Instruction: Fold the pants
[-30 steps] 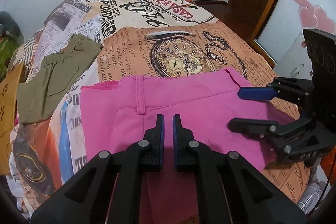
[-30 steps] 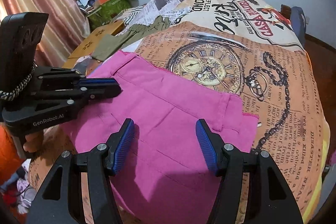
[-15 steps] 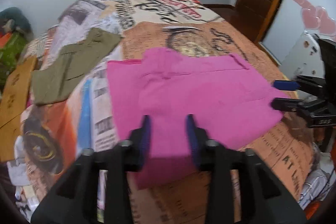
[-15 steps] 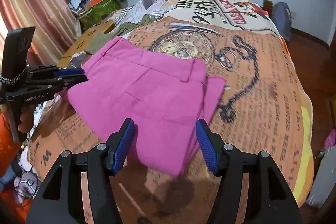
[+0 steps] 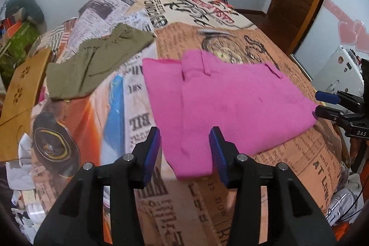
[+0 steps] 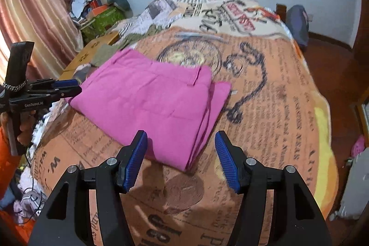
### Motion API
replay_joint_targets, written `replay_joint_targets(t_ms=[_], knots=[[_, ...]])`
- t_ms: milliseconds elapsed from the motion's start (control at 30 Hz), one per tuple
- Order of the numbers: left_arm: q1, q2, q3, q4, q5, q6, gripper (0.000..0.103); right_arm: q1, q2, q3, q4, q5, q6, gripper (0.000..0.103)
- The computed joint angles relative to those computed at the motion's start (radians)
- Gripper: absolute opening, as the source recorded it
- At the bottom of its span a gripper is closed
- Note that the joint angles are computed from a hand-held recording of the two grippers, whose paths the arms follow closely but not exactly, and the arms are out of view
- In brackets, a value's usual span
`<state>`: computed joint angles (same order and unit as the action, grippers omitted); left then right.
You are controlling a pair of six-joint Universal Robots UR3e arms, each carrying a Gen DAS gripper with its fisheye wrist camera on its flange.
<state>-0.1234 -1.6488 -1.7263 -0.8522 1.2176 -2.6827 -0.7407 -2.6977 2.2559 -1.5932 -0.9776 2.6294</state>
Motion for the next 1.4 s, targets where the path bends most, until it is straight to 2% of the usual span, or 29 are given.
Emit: replay_joint_targets(t_ms=[33,100,200,300,500,767,867,1000,1167,1267,1400], knots=[[-0.001,-0.009,0.013,0.001,0.002,-0.006,0.057,-0.004,0.01,0.004,-0.025,0.005,0.008,0.057],[-0.006,-0.04,0.052,0.002,0.002,-0.021,0.061,0.033,0.079,0.031,-0.151,-0.015,0.071,0.057],[-0.022,-0.098,0.113,-0.01,0.008,-0.035,0.062,0.078,0.191,0.074,-0.31,-0.043,0.149,0.057],[-0.039,-0.153,0.165,-0.019,0.02,-0.052,0.062,0.102,0.292,0.097,-0.392,-0.048,0.183,0.057],[-0.033,-0.238,0.233,-0.029,-0.021,-0.087,0.068,0.061,0.374,0.094,-0.349,0.018,0.141,0.057],[-0.035,-0.321,0.32,-0.07,-0.066,-0.103,0.069,0.046,0.504,0.064,-0.334,0.085,0.124,0.058],[-0.027,-0.348,0.352,-0.117,-0.103,-0.12,0.07,0.044,0.507,0.06,-0.318,0.092,0.12,0.06],[-0.01,-0.321,0.324,-0.145,-0.129,-0.108,0.07,0.013,0.447,0.057,-0.224,0.105,0.082,0.06],[0.005,-0.246,0.248,-0.164,-0.131,-0.066,0.07,-0.071,0.335,0.037,0.002,0.134,-0.025,0.06],[0.012,-0.233,0.248,-0.196,-0.144,-0.064,0.07,-0.091,0.323,0.034,0.045,0.152,-0.045,0.06],[0.006,-0.27,0.292,-0.222,-0.168,-0.081,0.069,-0.031,0.39,0.062,-0.117,0.151,0.044,0.06]])
